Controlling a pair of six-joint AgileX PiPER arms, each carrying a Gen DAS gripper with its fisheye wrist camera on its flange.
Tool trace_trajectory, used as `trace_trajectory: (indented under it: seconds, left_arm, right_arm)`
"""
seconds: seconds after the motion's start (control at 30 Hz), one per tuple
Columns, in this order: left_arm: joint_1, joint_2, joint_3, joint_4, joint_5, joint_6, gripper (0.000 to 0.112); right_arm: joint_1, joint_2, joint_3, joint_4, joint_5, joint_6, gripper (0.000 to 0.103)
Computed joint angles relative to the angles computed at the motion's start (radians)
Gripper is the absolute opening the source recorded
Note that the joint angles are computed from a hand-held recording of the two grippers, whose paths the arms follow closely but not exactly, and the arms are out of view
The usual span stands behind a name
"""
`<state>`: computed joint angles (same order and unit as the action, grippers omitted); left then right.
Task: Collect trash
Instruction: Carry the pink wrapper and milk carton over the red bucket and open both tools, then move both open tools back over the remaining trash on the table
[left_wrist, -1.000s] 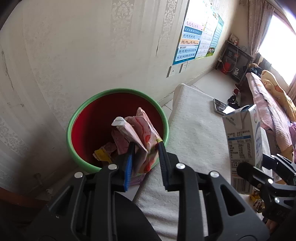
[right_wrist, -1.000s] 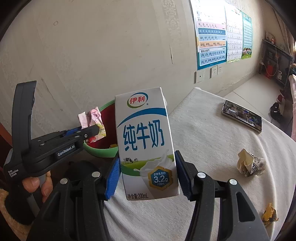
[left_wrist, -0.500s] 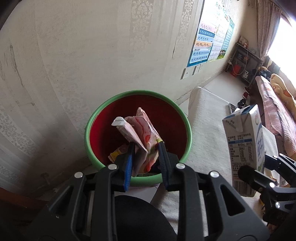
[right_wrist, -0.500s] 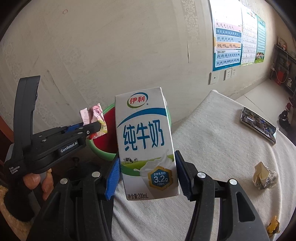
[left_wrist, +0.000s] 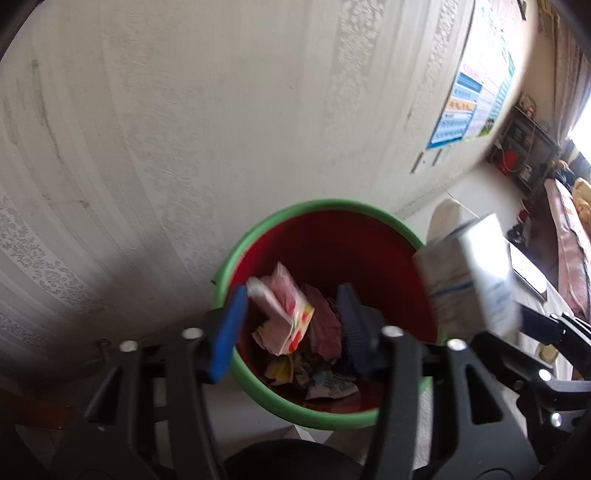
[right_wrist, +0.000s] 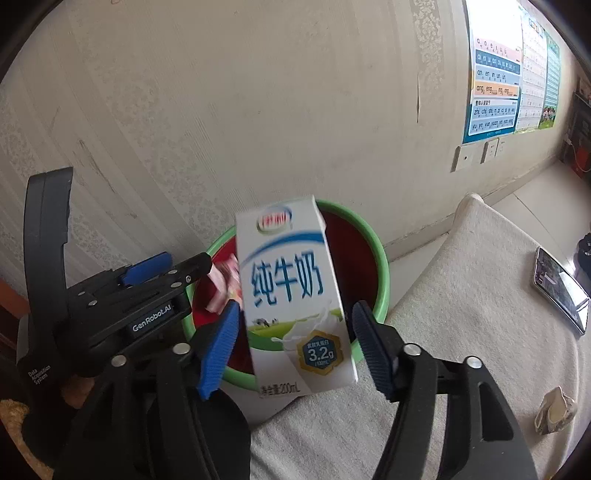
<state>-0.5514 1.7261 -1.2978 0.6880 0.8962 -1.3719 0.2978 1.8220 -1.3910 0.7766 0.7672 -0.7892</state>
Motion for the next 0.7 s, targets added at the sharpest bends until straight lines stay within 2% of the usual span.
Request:
trace_trajectory:
  seconds: [0.13,0.27,0.47,0.57,0.7]
  left_arm:
    - [-0.007,-0.024,0.04,0.013,0.007,-0.044,0.062]
    - [-0.042,-0.044,0.075,0.015,0.0,-0.075,0.062]
    - [-0.153,-0.006,0.021,-0.005,-0.014,-0.019,0.062]
    - [-0.207,0.059,-0.071,-0.048,-0.028,0.067,0.062]
    - [-0.264,0.18,-0.234,-0.143,-0.041,0.203,0.062]
  right_arm:
    - [-0.039,-0.021,0.036,0.05,0.017,-0.022,0.07]
    - [-0.147,-0.097,0.134,0.119,0.051,-0.119,0.07]
    - [-0.446,-0.213,0.314,0.081,0.049,-0.276,0.07]
    - [-0.612,-0.216,0.373,0.009,-0.016,-0.314,0.07]
    - [-0.802,-0.133,0.375,-0.084,-0.111,-0.271,0.07]
